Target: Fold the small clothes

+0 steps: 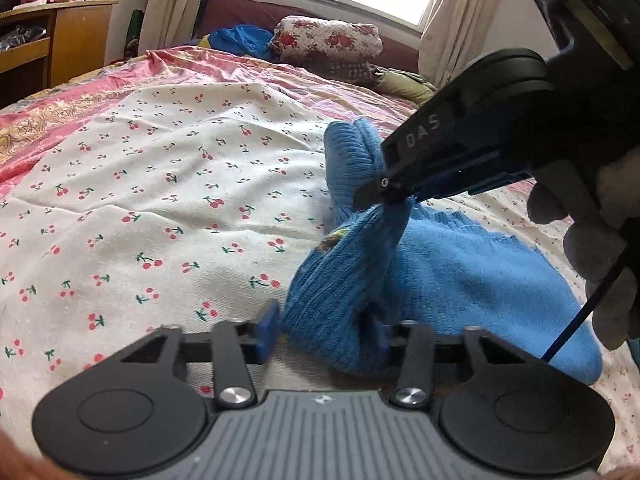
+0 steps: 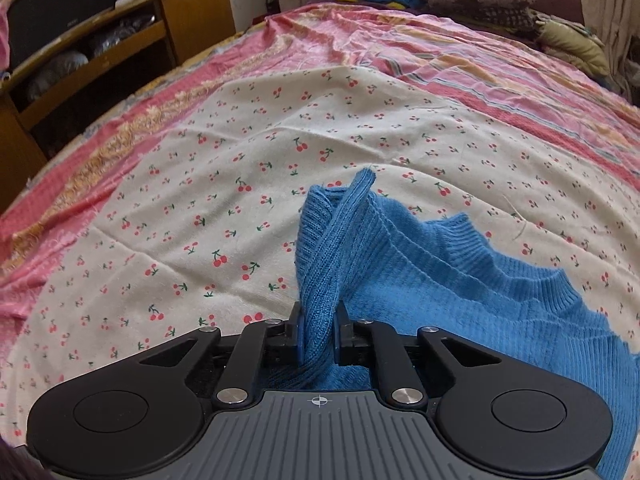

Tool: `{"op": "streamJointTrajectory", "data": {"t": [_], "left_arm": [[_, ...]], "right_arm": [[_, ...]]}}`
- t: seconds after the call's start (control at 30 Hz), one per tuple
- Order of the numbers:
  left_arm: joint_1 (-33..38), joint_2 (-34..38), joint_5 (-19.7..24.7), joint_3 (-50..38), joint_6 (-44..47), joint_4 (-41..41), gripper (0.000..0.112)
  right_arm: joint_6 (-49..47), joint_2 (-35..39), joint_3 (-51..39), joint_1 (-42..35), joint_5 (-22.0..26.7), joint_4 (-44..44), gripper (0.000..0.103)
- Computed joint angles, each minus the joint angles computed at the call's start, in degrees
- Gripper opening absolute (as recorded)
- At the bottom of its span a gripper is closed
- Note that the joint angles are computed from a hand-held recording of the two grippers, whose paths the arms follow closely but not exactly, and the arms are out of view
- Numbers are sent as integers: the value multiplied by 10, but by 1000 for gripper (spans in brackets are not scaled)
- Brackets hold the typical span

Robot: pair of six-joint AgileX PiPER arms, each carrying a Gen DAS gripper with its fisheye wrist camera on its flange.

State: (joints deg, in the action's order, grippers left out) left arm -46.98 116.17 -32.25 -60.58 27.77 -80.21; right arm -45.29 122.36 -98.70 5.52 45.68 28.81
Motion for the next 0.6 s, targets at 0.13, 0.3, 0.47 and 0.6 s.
{"op": "streamJointTrajectory", "data": {"t": [0.13,0.3,0.47,0.6], "left_arm": [[-16,-6,-10,-15,24,-20,29],[-38,-10,-24,-46,55,-43,27],[-52,-2,-17,-103,127,-84,27],[-67,21,-18,-175,232,-147,26]], "right_arm": [[-23,-6,0,-23,14,28,11],[-50,-14,-5,-60,39,65,11],[-66,-15,-26,-104,68,94,11],[-78,-10,-43,-140,87,113,11]]}}
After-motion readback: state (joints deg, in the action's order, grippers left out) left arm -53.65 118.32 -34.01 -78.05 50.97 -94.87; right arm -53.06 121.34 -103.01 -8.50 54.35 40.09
